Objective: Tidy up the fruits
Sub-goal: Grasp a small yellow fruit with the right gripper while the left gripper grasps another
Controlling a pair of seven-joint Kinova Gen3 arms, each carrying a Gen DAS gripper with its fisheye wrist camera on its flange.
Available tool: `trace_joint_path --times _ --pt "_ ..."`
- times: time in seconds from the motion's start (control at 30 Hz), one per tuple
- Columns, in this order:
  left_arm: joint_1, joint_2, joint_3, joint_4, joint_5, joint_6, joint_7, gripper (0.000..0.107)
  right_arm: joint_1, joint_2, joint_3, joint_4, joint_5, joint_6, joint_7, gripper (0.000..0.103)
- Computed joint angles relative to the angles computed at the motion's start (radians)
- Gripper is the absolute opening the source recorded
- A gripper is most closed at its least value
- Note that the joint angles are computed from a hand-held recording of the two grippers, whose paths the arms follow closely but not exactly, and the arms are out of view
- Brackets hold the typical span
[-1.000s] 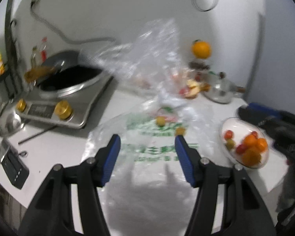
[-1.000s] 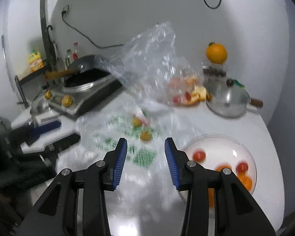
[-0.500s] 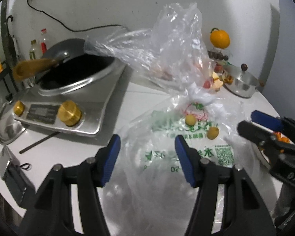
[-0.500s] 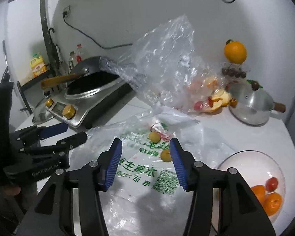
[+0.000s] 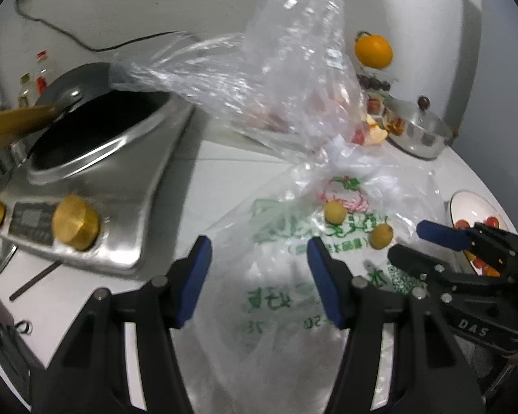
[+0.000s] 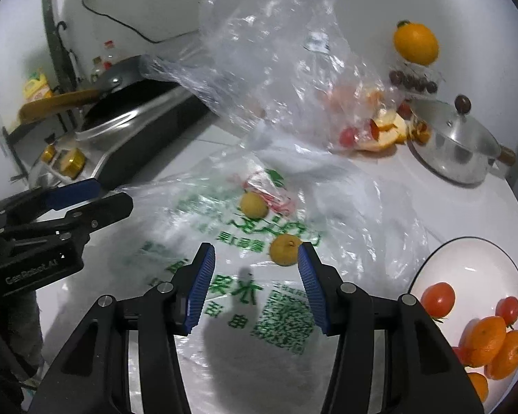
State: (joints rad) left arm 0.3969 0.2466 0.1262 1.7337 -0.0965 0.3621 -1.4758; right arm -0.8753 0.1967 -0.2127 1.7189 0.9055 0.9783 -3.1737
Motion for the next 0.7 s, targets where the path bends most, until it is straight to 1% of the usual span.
trace_joint_path --times 0.03,0.1,0.17,0.27,0.33,0.37,0.47,0.63,0.7 --pt "-0.012 0.013 0.021 -0.012 0.012 0.008 -0.027 0.059 0.005 0.000 0.001 0.002 -0.008 -0.001 0.002 0.053" --pt "-0.020 0.030 0.037 -0.027 0.028 0.015 -0.059 0.059 0.023 0.007 0.005 0.000 -0.040 -0.010 0.027 0.053" --pt "-0.009 0.049 0.036 -0.047 0.032 0.032 -0.068 0.059 0.041 0.018 0.011 -0.008 -0.078 -0.019 0.057 0.051" --pt "-0.015 0.065 0.046 -0.064 0.055 0.041 -0.098 0.059 0.043 0.037 0.022 -0.027 -0.100 -0.012 0.091 0.049" --pt "-0.014 0.073 0.045 -0.076 0.064 0.050 -0.110 0.059 0.043 0.049 0.031 -0.043 -0.112 -0.007 0.114 0.046" --pt "-0.014 0.079 0.045 -0.086 0.067 0.056 -0.117 0.059 0.044 0.058 0.036 -0.055 -0.121 0.001 0.126 0.041" --pt "-0.004 0.097 0.037 -0.112 0.066 0.070 -0.126 0.059 0.057 0.071 0.048 -0.074 -0.153 -0.006 0.167 0.038" --pt "0.012 0.126 0.029 -0.155 0.065 0.113 -0.132 0.059 0.061 0.096 0.071 -0.101 -0.181 -0.010 0.215 0.028" --pt "0.017 0.137 0.029 -0.172 0.066 0.127 -0.131 0.059 0.061 0.095 0.077 -0.101 -0.187 -0.014 0.227 0.028"
